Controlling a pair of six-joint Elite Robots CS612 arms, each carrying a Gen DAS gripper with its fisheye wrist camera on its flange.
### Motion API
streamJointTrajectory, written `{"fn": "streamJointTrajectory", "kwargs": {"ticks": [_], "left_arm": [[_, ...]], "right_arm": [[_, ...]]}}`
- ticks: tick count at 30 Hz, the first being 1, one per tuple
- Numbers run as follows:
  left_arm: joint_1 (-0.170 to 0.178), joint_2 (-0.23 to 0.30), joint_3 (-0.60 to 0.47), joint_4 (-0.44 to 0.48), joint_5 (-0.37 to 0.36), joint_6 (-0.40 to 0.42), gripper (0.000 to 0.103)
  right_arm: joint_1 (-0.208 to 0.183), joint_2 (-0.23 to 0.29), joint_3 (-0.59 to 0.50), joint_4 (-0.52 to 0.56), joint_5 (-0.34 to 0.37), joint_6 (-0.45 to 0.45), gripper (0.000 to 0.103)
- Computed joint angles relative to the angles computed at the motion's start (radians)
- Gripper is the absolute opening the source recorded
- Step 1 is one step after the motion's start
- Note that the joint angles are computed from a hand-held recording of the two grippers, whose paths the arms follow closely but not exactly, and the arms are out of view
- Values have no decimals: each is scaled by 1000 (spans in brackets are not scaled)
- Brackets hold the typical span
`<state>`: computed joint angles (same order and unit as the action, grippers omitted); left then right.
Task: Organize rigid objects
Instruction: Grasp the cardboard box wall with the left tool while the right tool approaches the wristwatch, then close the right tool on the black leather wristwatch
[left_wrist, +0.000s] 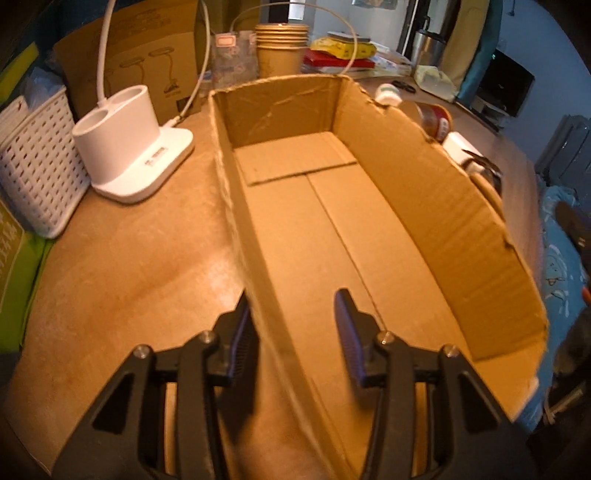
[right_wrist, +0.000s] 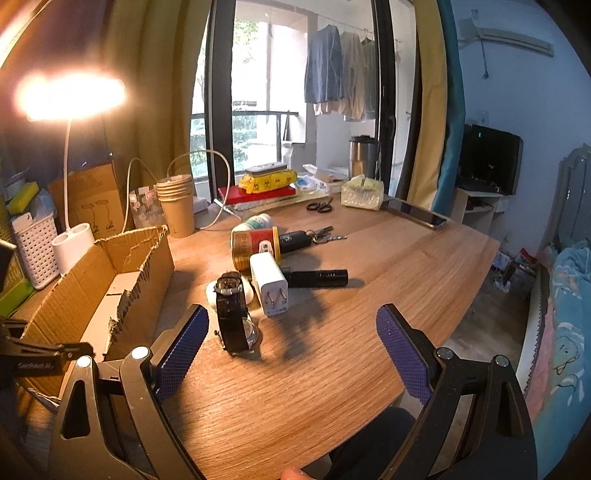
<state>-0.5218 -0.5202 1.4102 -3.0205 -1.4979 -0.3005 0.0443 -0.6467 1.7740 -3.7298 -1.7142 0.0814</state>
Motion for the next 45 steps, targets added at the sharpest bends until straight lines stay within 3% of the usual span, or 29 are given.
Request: {"fn": "streamJointTrajectory", "kwargs": {"ticks": [7,12,15,23,31,42,43,45], "left_arm": [[-2,-1,15,-41,-29,20,43],[10,12,-14,-31,-45,12,18],[17,21,-35,-25,-44,-9,10],[33,24,-35,-65,-63,-34,9],[53,33,-59,-57,-59,-70,9],[44,33,-58,-43,-77,-50,12],[42,30,-53,-47,-73,-46,13],[37,19,-36,-62,-57,-43,19]], "right_arm": [[1,6,-16,55,35,-5,94],[3,9,-25,77,52,-11,94],[3,14,-37,100,57,-14,94],[-1,34,-77,180,124,-50,94],[3,55,-126,233,118,-77,94],[5,63,-169,333,130,-120,94],[6,62,-170,339,131,-125,92],[8,64,-178,362,130,-136,75]]}}
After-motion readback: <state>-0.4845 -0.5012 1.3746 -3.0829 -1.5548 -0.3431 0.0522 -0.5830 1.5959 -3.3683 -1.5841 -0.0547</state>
